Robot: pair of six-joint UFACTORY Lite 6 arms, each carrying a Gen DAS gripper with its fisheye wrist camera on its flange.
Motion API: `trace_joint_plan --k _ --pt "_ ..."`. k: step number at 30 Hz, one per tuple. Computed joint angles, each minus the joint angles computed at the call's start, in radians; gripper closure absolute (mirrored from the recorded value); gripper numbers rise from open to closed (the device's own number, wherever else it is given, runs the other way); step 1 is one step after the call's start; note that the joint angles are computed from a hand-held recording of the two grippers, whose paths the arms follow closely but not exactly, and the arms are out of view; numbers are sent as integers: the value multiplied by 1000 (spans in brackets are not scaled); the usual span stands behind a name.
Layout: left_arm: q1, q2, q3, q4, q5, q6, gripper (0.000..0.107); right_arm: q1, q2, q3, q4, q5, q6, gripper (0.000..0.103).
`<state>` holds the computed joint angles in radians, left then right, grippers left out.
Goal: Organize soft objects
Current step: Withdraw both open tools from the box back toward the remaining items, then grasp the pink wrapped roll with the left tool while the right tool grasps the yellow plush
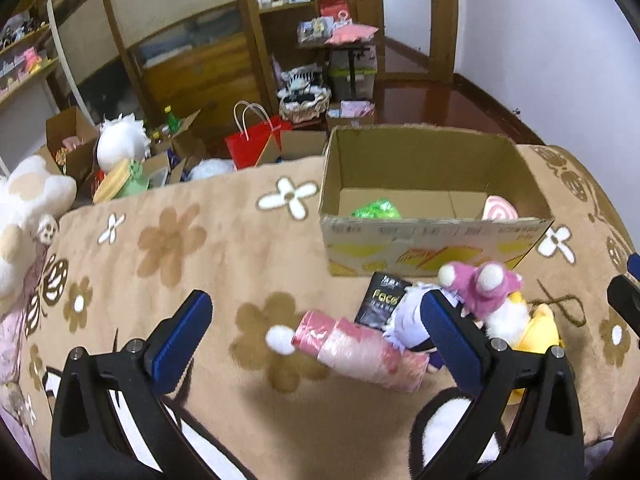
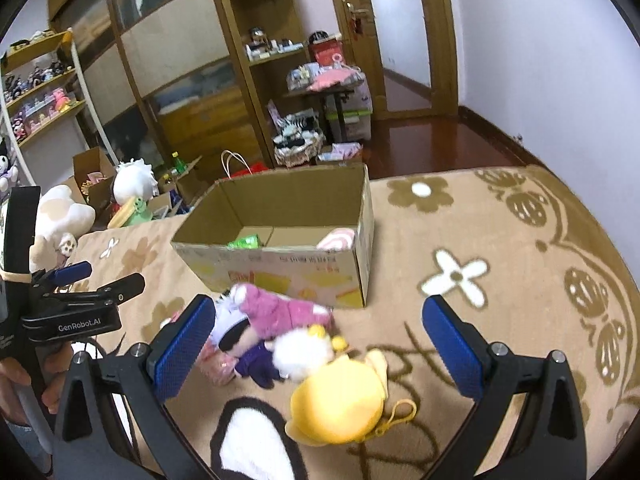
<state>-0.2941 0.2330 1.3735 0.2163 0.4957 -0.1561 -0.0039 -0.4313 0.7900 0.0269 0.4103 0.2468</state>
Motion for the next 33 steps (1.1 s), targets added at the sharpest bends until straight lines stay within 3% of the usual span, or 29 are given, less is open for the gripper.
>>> trace_joint_plan --k 20,33 --pt "19 188 43 -102 3 55 4 -32 136 -104 85 -65 -54 0" --pt "-22 290 46 80 -15 -65 4 -29 234 -106 127 -85 -55 0"
